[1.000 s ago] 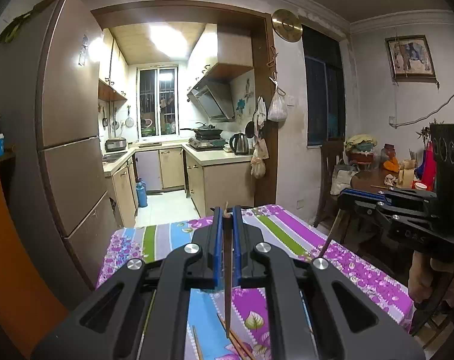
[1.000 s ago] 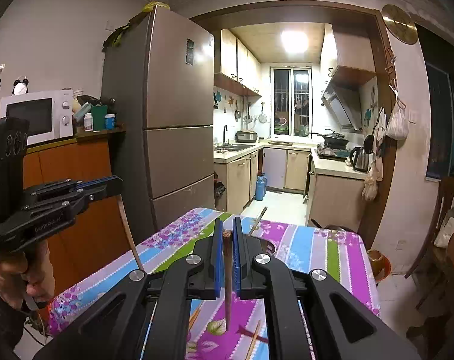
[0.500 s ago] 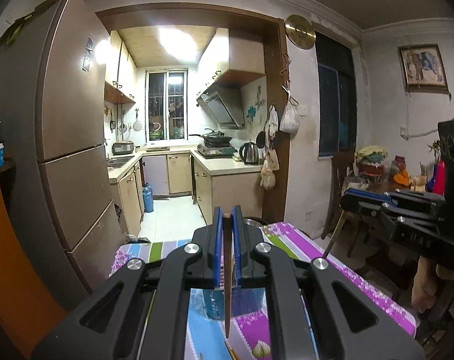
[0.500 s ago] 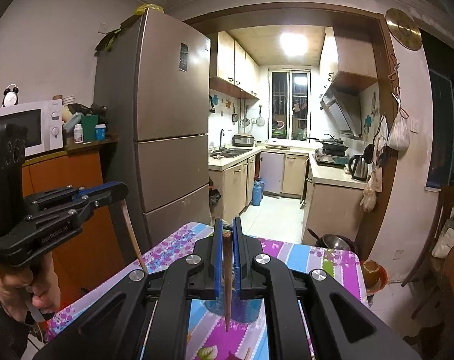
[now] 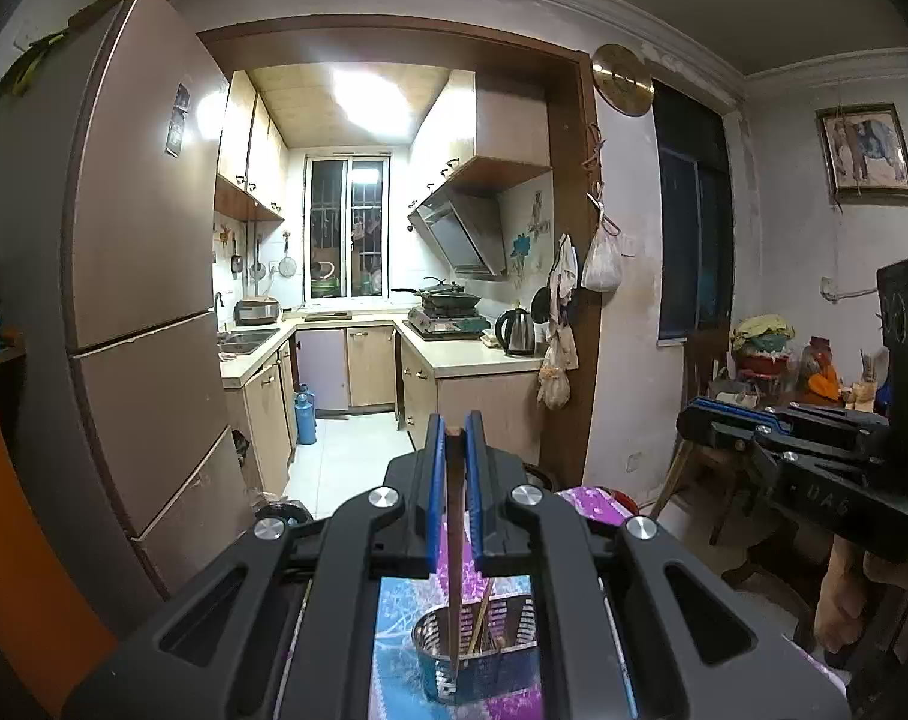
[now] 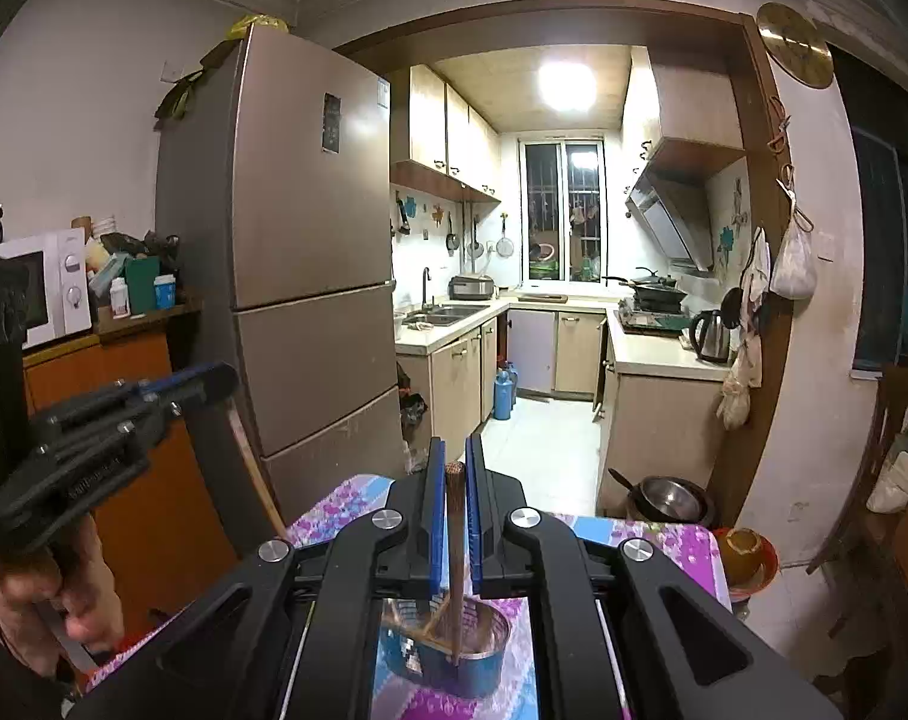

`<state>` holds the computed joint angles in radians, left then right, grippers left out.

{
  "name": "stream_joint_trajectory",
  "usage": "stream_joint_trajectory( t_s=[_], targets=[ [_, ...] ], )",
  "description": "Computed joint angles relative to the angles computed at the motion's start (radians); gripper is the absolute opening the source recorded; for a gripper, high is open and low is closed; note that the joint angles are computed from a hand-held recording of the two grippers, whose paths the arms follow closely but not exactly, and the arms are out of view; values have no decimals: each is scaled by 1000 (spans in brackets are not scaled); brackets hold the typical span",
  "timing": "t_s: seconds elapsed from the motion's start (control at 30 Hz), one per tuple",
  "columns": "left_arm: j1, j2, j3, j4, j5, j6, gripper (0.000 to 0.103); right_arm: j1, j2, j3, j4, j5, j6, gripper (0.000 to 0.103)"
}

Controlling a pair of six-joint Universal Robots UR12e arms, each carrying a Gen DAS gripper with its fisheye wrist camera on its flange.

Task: Organize utensils
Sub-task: 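Carry the chopstick with the left gripper and lower it into the holder, then open the left gripper to drop the chopstick into the holder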

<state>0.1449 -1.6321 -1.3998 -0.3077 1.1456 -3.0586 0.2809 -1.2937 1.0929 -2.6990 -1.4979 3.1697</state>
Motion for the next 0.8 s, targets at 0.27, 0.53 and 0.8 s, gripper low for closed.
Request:
stream_joint_trajectory(
  t_s=[0.27, 0.53, 0.8],
  targets=[
    [-22, -64, 48, 9, 28, -1, 5, -8, 66, -77, 17, 13, -8, 8],
    [-39, -113, 82, -16, 45, 2, 5, -25, 101, -83, 30, 35, 12, 8],
    [-40, -136, 91, -39, 50, 4, 5, -20, 127, -89, 57, 39, 4, 8]
  ],
)
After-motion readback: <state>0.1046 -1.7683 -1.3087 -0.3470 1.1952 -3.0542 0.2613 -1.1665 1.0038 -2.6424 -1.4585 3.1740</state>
